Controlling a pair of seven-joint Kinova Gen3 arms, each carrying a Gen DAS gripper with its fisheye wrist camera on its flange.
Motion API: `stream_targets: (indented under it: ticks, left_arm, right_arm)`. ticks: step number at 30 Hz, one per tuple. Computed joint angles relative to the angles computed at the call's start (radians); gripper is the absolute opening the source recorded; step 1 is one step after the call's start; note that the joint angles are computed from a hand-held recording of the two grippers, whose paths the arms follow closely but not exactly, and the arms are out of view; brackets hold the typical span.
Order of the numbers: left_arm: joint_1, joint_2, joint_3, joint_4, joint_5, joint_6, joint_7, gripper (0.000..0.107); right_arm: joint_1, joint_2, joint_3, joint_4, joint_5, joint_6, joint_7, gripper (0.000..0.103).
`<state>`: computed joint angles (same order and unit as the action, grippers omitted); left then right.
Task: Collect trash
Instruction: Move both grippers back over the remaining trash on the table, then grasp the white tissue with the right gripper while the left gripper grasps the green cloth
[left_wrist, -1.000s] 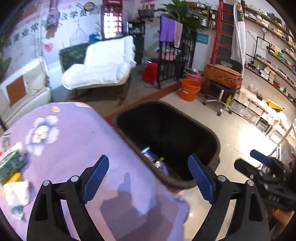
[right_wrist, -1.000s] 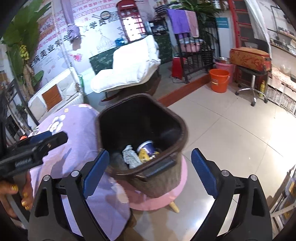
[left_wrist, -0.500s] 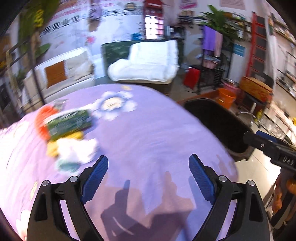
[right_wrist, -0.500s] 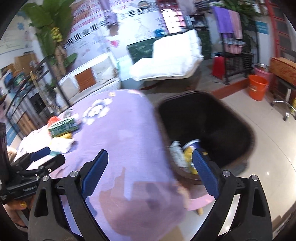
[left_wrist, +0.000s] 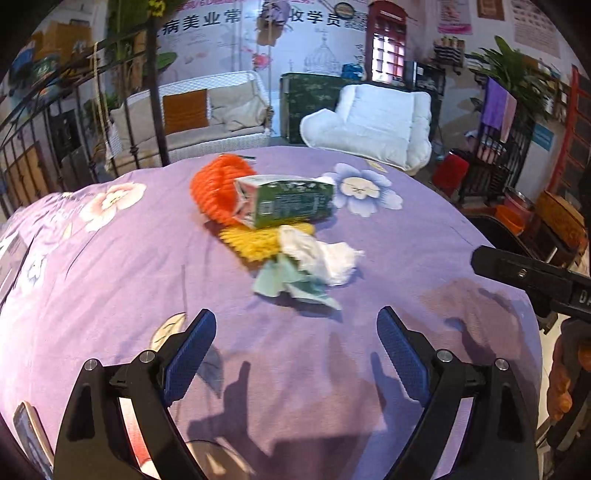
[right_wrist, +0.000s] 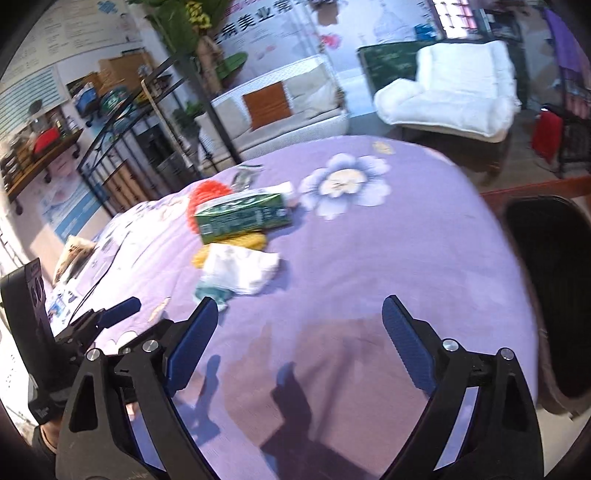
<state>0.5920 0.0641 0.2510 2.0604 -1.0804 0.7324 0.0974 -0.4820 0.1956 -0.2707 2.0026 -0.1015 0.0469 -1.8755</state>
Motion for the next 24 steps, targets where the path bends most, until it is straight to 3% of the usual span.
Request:
stream_targets:
  ticks: [4, 8, 16, 18, 20, 22, 24]
  left_arm:
    - [-0.035, -0.037, -0.013, 0.043, 0.007, -0.044, 0.009, 0.088]
    - [-0.073, -0.058, -0.008, 0.064, 0.025, -0.084, -0.004, 0.088]
    - [-0.118, -0.062, -0.002, 0.075, 0.052, -0.152, -0.047, 0.088]
    - [-0.130, -0.061, -0.008, 0.075, 0.062, -0.176, -0.066, 0.088]
    - [-0.144, -0.059, -0.016, 0.074, 0.077, -0.202, -0.091, 0.088]
    - [-0.149, -0.051, -0.018, 0.066, 0.095, -0.210, -0.114, 0.088]
    - [-0.158, -0.044, -0.028, 0.060, 0.123, -0.230, -0.152, 0.088]
  right_arm:
    - [0.072, 0.113, -0.105, -0.141, -0.020, 0.088, 0.055, 0.079]
    - [-0.004, 0.211, -0.040, -0.281, -0.027, 0.192, 0.055, 0.074]
    - [-0.006, 0.366, -0.034, -0.498, -0.115, 0.381, 0.084, 0.059]
    - [0.010, 0.384, -0.049, -0.521, -0.143, 0.401, 0.106, 0.049]
    - [0.020, 0.393, -0.059, -0.530, -0.165, 0.409, 0.129, 0.030]
    - [0.030, 0.383, -0.067, -0.507, -0.186, 0.384, 0.148, 0.018]
    - [0.030, 0.351, -0.067, -0.463, -0.193, 0.332, 0.164, 0.013]
